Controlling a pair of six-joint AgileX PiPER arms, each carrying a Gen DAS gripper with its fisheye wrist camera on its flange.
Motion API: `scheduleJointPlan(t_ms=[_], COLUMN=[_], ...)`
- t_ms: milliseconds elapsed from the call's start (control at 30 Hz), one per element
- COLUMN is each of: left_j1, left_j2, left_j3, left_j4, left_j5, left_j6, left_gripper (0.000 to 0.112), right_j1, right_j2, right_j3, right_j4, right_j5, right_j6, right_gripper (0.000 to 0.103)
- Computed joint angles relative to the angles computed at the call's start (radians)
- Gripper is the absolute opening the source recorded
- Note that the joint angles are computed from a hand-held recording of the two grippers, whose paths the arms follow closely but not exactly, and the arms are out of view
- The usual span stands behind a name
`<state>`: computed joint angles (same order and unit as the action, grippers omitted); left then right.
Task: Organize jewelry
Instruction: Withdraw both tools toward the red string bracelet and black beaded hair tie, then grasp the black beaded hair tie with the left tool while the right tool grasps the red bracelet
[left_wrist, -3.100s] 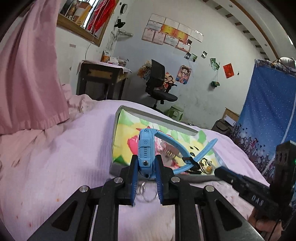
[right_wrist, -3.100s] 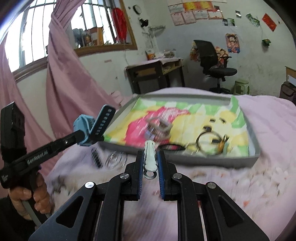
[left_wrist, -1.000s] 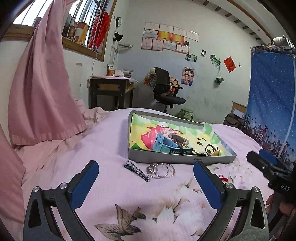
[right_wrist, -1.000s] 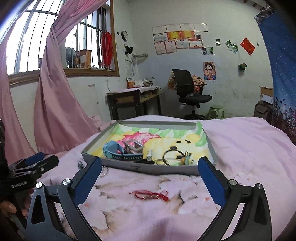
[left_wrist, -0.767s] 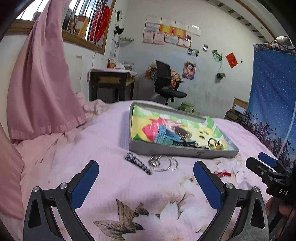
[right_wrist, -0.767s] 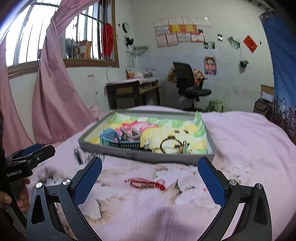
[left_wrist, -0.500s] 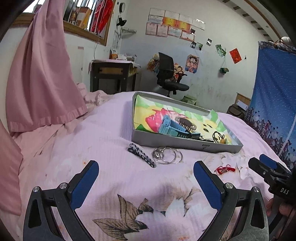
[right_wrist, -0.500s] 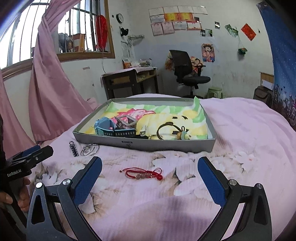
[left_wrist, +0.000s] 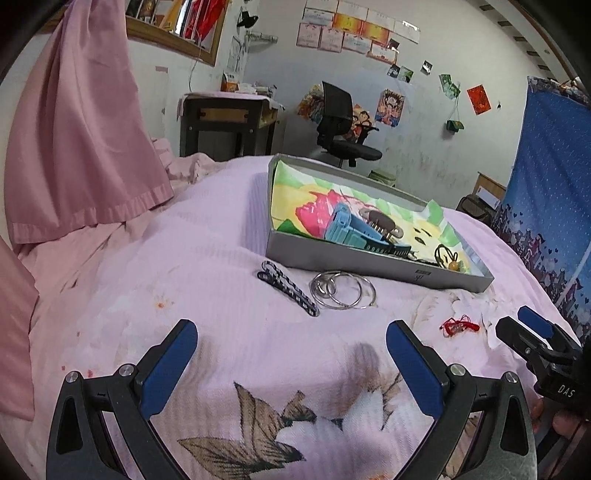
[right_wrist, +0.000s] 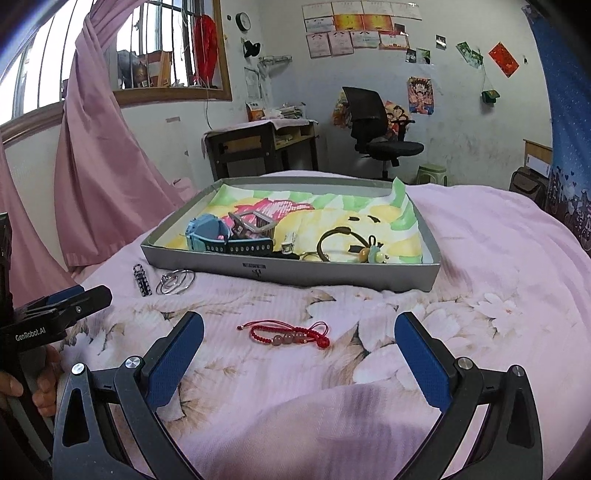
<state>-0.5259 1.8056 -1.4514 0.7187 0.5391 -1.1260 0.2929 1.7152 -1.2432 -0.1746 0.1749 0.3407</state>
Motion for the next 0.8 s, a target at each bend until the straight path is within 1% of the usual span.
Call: scheduleJointPlan(t_ms=[133, 267, 467, 533, 633, 700, 733, 800], left_j1=[0.012, 0.022, 0.044, 0.057, 0.093, 0.115, 0.123, 0.140], left_j2=[0.010, 0.024, 0.064, 0.078, 0.111, 0.132, 0.141, 0.165], left_j3=[-0.015, -0.038, -0.103, -0.126, -0.176, -0.202, -0.213, -0.246], left_j4=[-0.051, -0.092, -0.175, -0.219, -0.343, -0.413, -0.443, -0.499], left_j5=[-0.004, 0.002, 0.012, 0.009, 0.004, -0.001, -0.001, 0.011], left_j6=[0.048, 0.101, 0.213, 0.259, 0.363, 0.415, 0.433, 0.472], left_gripper=[0.103, 0.103, 0.102, 0.100, 0.091, 0.087, 0.085, 0.078], right_j1=[-0.011, -0.020, -0.036, -0.042, -0.053, -0.060, -0.061, -0.063], right_j2=[0.019, 0.048, 0.128, 0.160, 0.221, 0.260, 0.275, 0.295], right_j3=[-0.022, -0.061, -0.169, -0.214, -0.296, -0.348, -0.367, -0.393], right_j4=[0.126, 0.231, 0.364, 0.401, 0.454, 0.475, 0.480, 0.481], right_j5=[0.023, 0.065, 0.178, 0.216, 0.292, 0.337, 0.353, 0.371], right_j6=[-0.118, -0.218, -0.335, -0.364, -0.403, -0.413, -0.414, -0.409], right_gripper=[0.102, 0.102, 0.101, 0.101, 0.101, 0.101, 0.101, 0.099])
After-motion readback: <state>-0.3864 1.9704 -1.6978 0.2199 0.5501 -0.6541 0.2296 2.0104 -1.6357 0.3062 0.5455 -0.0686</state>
